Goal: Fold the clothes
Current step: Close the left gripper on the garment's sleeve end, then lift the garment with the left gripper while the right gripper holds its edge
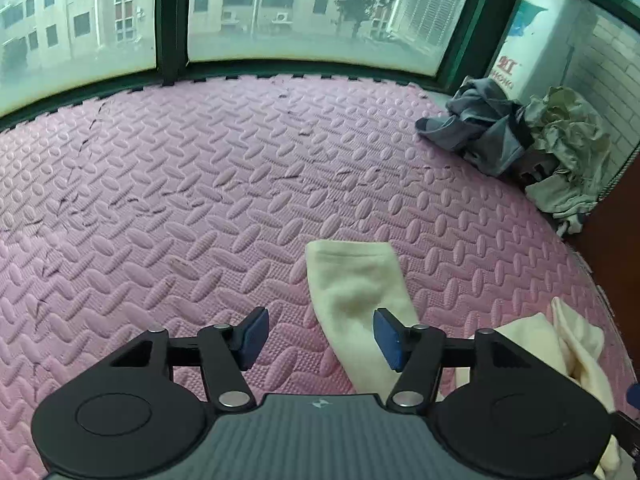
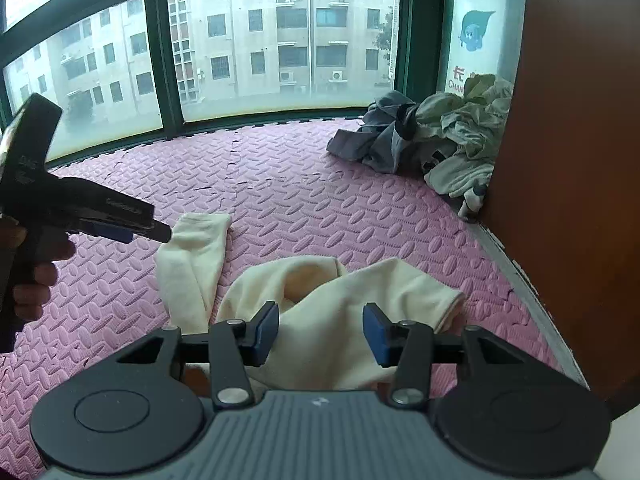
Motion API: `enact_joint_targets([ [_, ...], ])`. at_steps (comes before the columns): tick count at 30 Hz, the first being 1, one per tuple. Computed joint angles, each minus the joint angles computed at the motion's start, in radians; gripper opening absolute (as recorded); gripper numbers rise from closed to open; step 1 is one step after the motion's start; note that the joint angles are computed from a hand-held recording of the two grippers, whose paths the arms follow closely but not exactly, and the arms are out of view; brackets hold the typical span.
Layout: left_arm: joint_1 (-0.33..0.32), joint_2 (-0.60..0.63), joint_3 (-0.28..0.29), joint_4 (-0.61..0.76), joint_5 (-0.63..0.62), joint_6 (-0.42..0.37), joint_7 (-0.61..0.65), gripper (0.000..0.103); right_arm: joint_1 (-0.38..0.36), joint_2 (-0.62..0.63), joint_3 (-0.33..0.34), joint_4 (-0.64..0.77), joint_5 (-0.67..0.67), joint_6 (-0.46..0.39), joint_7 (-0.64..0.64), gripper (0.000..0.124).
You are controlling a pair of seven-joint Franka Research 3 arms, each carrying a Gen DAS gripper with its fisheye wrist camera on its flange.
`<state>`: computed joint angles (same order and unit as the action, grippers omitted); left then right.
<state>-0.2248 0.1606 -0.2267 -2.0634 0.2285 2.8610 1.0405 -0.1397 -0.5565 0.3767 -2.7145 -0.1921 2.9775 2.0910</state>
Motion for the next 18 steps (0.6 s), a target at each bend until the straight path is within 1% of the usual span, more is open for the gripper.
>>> enact_joint_targets([
  [2, -0.009, 0.022, 0.005, 0.016, 0.012, -0.009, -0.023, 0.061, 0.01, -0.01, -0.012, -0.01, 0.01, 0.013, 0.001, 0.047],
  [3, -0.003, 0.029, -0.003, 0.015, -0.006, -0.002, -0.013, 0.059, 0.014, -0.014, -0.016, -0.014, 0.016, 0.02, -0.001, 0.047],
  [4, 0.01, 0.035, -0.019, 0.013, -0.041, 0.006, 0.017, 0.054, 0.017, -0.016, -0.017, -0.014, 0.02, 0.025, -0.005, 0.047],
  [5, 0.022, 0.042, -0.036, 0.012, -0.078, 0.013, 0.051, 0.035, 0.018, -0.015, -0.018, -0.013, 0.024, 0.028, -0.01, 0.047],
  [6, 0.027, 0.046, -0.046, 0.012, -0.101, 0.012, 0.073, 0.019, 0.02, -0.011, -0.019, -0.01, 0.028, 0.03, -0.017, 0.047],
  [8, 0.035, 0.052, -0.063, 0.012, -0.144, 0.008, 0.114, 0.008, 0.021, 0.006, -0.018, 0.002, 0.033, 0.029, -0.029, 0.047],
  [11, 0.002, 0.032, -0.025, -0.014, -0.082, 0.037, 0.076, 0.005, 0.003, 0.017, 0.003, 0.009, 0.026, 0.021, -0.021, 0.046],
  [12, -0.001, 0.022, -0.018, -0.021, -0.069, 0.04, 0.068, 0.004, 0.0, 0.014, 0.007, 0.006, 0.023, 0.02, -0.017, 0.039],
  [14, -0.005, -0.003, 0.001, -0.036, -0.037, 0.046, 0.035, 0.004, -0.018, -0.001, 0.025, -0.001, 0.01, 0.013, -0.006, 0.03],
  [18, -0.009, -0.066, 0.046, -0.072, 0.087, 0.061, -0.07, 0.004, -0.029, -0.039, 0.037, -0.015, -0.012, -0.012, 0.006, 0.025],
])
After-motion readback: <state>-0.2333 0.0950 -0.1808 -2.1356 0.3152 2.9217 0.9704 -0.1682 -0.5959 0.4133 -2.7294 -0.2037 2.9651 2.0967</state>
